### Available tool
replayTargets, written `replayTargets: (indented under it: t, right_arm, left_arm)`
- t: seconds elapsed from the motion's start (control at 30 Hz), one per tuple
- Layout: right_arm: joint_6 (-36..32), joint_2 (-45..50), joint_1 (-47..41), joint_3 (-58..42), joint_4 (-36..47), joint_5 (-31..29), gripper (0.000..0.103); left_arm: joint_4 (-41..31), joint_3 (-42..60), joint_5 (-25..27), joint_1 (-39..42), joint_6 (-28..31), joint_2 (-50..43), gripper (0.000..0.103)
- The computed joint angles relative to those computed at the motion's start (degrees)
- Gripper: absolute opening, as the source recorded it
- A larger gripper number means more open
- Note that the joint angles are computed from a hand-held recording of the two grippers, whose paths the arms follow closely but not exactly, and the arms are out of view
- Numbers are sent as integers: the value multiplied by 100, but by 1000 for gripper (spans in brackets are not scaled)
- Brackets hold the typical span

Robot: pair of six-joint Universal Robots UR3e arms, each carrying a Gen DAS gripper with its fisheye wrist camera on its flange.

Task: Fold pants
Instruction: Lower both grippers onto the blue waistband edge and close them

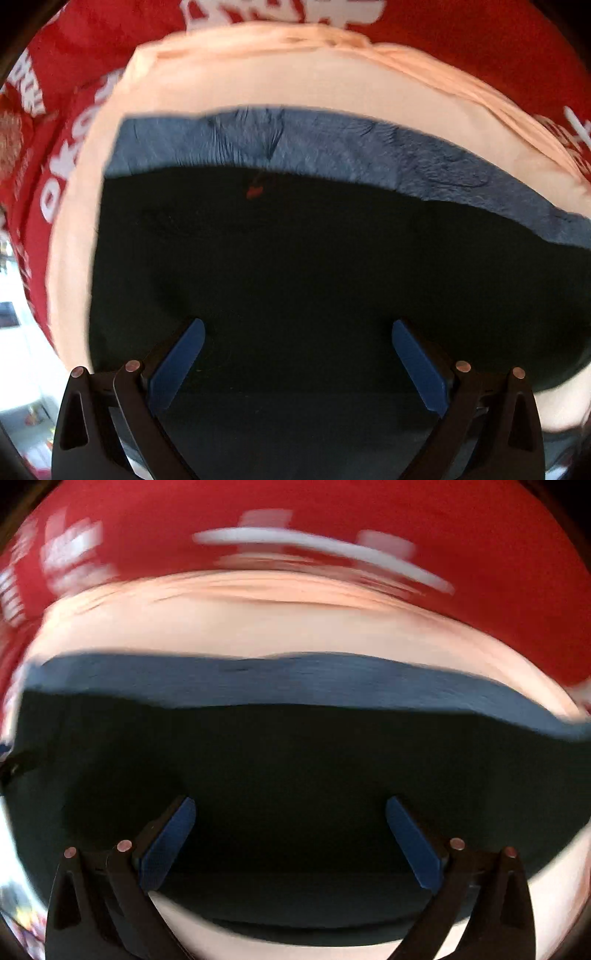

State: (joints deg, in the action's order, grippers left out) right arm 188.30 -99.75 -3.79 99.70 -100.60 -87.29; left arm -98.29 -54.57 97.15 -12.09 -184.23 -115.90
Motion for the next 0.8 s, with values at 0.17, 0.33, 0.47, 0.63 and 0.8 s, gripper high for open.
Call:
replayTargets:
  t: [0.17,0.33,0.47,0.63,0.8]
  right_arm:
    - [-1116,-225,-501,-271,104,831,103]
    - [-982,1166,250,-1012,-843,2336,103]
    - [-849,1340,110,-384,-1324,2556,97]
    - [-702,298,-532,-368,-286,1533,98]
    - [-2050,1079,-139,-1726,91,1866,98]
  left_arm:
    - [277,272,0,34,-49,-124,102]
    - [-296,1457,-72,245,-88,-968,102]
    - [14,1139,-136,277,178,-822,102]
    - [460,531,-152,263,138,-463,102]
    - [498,-122,-192,341,200,322,102]
